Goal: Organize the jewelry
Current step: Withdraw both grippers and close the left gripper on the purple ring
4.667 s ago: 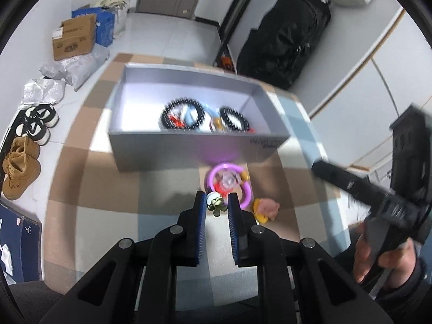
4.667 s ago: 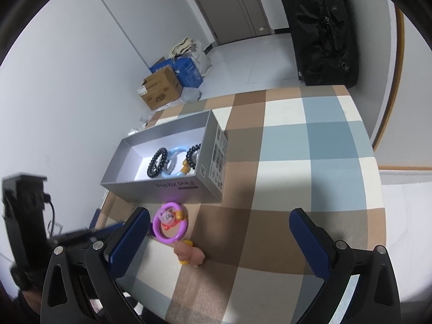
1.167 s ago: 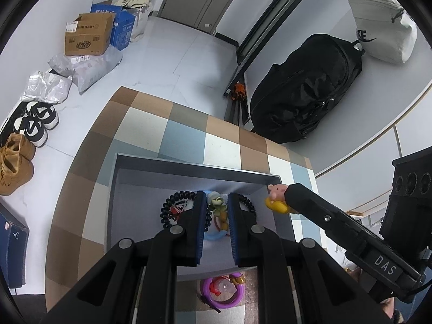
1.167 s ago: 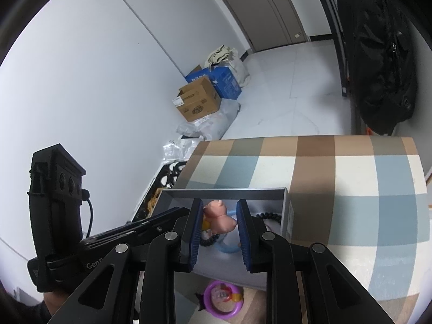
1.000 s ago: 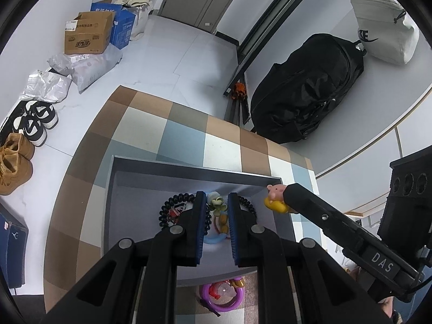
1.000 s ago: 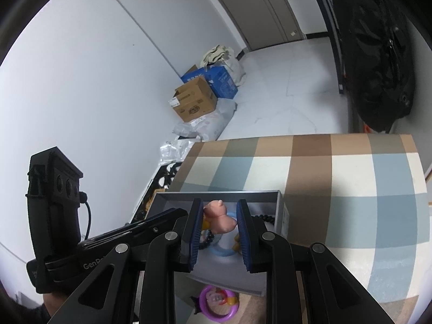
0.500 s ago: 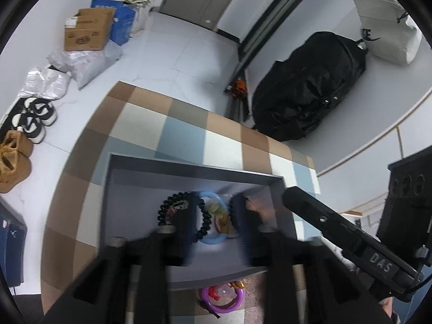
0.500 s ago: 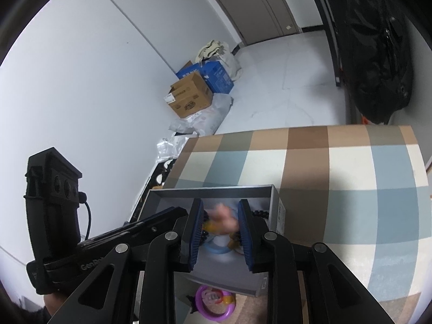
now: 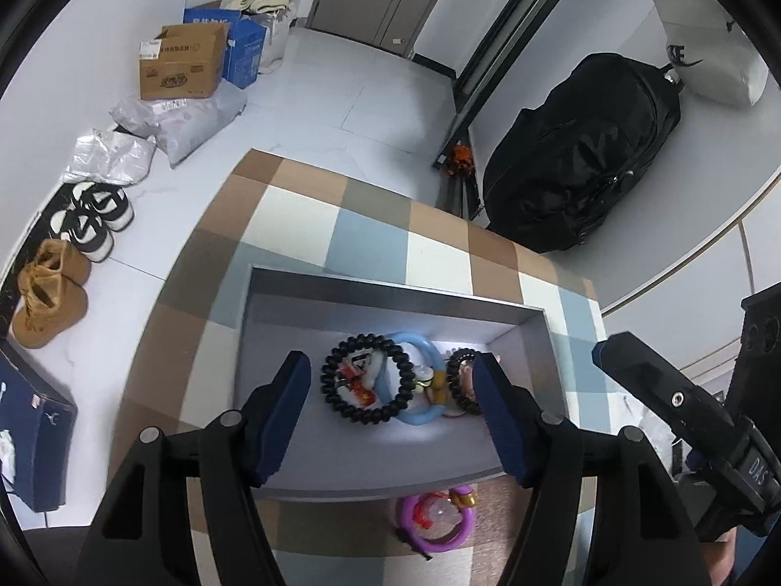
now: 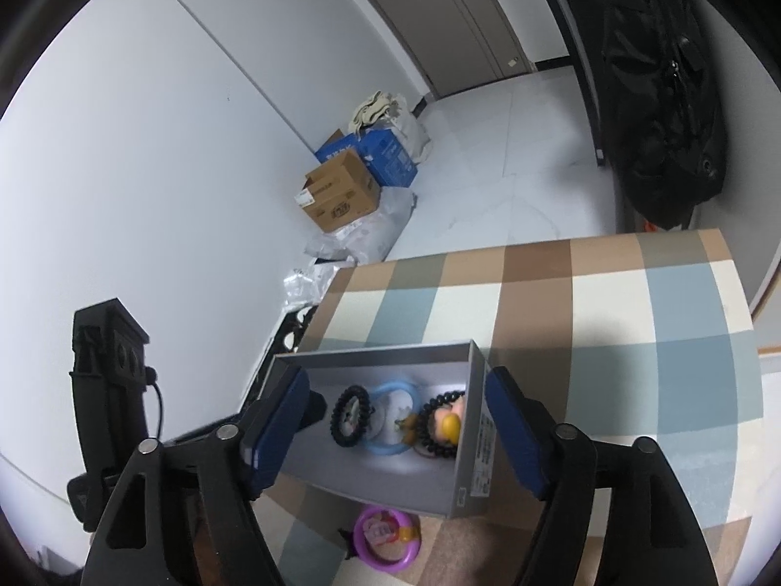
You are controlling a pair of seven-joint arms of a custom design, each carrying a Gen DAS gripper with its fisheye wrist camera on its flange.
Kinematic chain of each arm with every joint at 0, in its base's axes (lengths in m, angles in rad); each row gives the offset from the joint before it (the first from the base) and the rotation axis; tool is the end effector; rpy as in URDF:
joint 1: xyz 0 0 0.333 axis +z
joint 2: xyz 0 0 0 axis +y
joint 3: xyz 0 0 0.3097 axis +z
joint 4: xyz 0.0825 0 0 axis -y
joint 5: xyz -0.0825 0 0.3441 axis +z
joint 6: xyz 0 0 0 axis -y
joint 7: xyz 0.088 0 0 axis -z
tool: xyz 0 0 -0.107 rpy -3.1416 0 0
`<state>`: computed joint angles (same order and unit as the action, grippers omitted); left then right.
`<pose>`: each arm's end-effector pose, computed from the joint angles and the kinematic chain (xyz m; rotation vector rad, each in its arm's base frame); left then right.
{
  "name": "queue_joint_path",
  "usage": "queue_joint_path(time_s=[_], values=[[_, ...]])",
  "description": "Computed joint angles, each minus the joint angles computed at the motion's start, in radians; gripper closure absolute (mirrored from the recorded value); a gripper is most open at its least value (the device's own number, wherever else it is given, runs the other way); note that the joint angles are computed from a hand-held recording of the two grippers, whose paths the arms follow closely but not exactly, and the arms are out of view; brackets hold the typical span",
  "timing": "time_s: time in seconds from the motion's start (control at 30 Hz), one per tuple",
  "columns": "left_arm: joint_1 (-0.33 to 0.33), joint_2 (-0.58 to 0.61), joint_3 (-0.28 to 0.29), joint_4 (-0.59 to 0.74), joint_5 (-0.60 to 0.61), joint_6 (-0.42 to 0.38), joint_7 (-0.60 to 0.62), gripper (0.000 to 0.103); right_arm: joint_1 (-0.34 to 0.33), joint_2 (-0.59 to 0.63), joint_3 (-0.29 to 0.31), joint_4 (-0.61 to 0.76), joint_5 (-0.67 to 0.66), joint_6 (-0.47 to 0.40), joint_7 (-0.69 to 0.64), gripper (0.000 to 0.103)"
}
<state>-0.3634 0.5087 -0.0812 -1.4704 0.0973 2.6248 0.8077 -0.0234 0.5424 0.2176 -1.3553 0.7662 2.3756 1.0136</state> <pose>0.6417 -0.2942 0.4708 -2.2644 1.7165 -0.9274 0.7017 0.1070 0.4790 -1.7914 1.3902 0.0661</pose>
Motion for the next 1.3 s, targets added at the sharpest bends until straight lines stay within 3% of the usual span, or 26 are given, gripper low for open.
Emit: queue_joint_path(time_s=[0.37, 0.43, 0.57, 0.63, 0.7, 0.8, 0.9, 1.1, 1.3], values=[[-0.025, -0.036, 0.020, -0.053, 0.048, 0.028, -0.018, 0.038, 0.003, -0.067, -0.009, -0.102, 0.022, 0.043, -0.058, 0.013], [-0.037, -0.045, 0.031, -0.066, 0.078, 0.033, -0.035, 0.033, 0.003, -0.084, -0.010, -0.126, 0.034, 0.057, -0.070, 0.010], [-0.060, -0.071, 0.059, -0.110, 0.147, 0.069, -0.102, 0.029, 0.001, -0.116, -0.006, -0.170, 0.070, 0.086, -0.126, 0.005], [-0.055, -0.079, 0.053, -0.126, 0.156, 0.082, -0.113, 0.029, 0.000, -0.133, -0.007, -0.193, 0.094, 0.094, -0.153, 0.004], [-0.037, -0.097, 0.035, -0.171, 0.141, 0.147, -0.112, 0.028, 0.005, -0.146, -0.013, -0.214, 0.107, 0.103, -0.172, 0.002], [-0.041, -0.111, 0.039, -0.205, 0.134, 0.187, -0.115, 0.019, 0.011, -0.157, -0.027, -0.231, 0.114, 0.097, -0.173, 0.000], [-0.077, -0.117, 0.075, -0.209, 0.193, 0.173, -0.150, 0.019, 0.014, -0.177, -0.038, -0.263, 0.123, 0.104, -0.180, 0.000], [-0.105, -0.134, 0.085, -0.225, 0.299, 0.146, -0.186, 0.018, 0.028, -0.217, -0.057, -0.326, 0.124, 0.135, -0.203, 0.000], [-0.101, -0.142, 0.053, -0.225, 0.362, 0.120, -0.160, 0.018, 0.040, -0.248, -0.075, -0.376, 0.113, 0.153, -0.192, 0.000]])
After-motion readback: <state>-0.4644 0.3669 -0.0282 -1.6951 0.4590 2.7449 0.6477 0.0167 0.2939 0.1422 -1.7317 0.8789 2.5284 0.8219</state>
